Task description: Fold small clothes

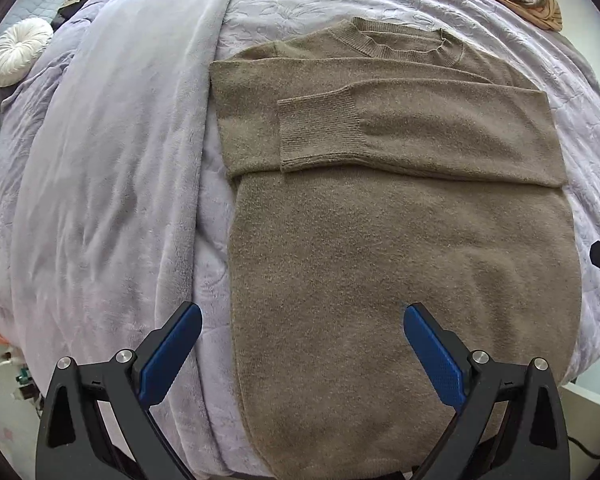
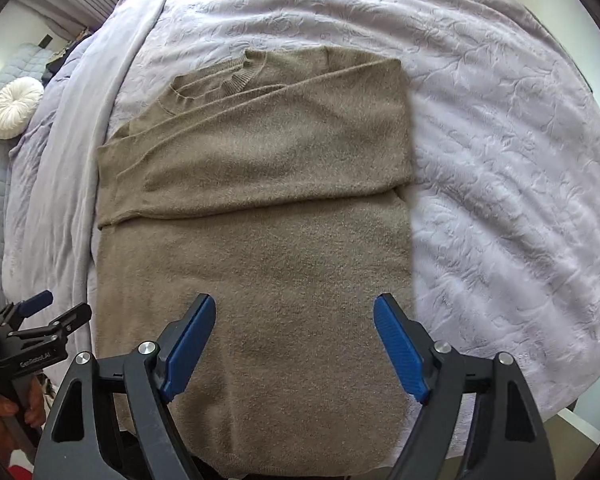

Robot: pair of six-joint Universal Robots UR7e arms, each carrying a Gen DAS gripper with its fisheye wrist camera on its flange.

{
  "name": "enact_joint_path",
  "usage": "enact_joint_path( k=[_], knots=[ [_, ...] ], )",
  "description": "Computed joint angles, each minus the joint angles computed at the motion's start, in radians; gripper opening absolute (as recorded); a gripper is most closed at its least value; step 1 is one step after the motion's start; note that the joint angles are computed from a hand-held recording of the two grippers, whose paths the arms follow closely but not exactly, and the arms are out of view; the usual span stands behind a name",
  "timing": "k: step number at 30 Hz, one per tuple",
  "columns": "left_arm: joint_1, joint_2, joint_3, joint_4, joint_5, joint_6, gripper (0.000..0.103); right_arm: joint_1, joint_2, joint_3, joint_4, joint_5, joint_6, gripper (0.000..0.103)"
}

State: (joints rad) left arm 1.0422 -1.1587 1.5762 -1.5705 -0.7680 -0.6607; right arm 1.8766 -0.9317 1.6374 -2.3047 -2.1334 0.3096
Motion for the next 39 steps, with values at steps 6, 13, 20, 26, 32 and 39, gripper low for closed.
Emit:
enact_joint_path(
  k=[6, 13, 20, 26, 32, 39],
  knots=[
    [-0.025, 0.022, -0.024, 0.087, 0.032, -0.126, 0.101, -0.028, -0.024, 0.013, 0.020, 0.059, -0.011, 0.084],
    [-0.071, 0.031, -0.027, 0.211, 0.051, -0.346, 0.101, -0.066, -0.028, -0.001, 0.093, 0.090, -0.109, 0.084],
    [-0.105, 0.007, -0.005, 0.279, 0.057, -0.436, 0.101, -0.068, -0.039, -0.005, 0.100, 0.112, -0.177, 0.084],
    [-0.110, -0.042, 0.047, 0.263, 0.052, -0.416, 0.101, -0.066, -0.060, 0.051, 0.059, 0.119, -0.141, 0.084],
    [-0.094, -0.126, 0.159, 0.205, 0.025, -0.362, 0.101, -0.052, -0.084, 0.140, 0.021, 0.130, -0.063, 0.084],
    [-0.092, -0.232, 0.288, 0.131, -0.010, -0.324, 0.101, -0.039, -0.149, 0.292, -0.084, 0.196, 0.030, 0.084]
  ],
)
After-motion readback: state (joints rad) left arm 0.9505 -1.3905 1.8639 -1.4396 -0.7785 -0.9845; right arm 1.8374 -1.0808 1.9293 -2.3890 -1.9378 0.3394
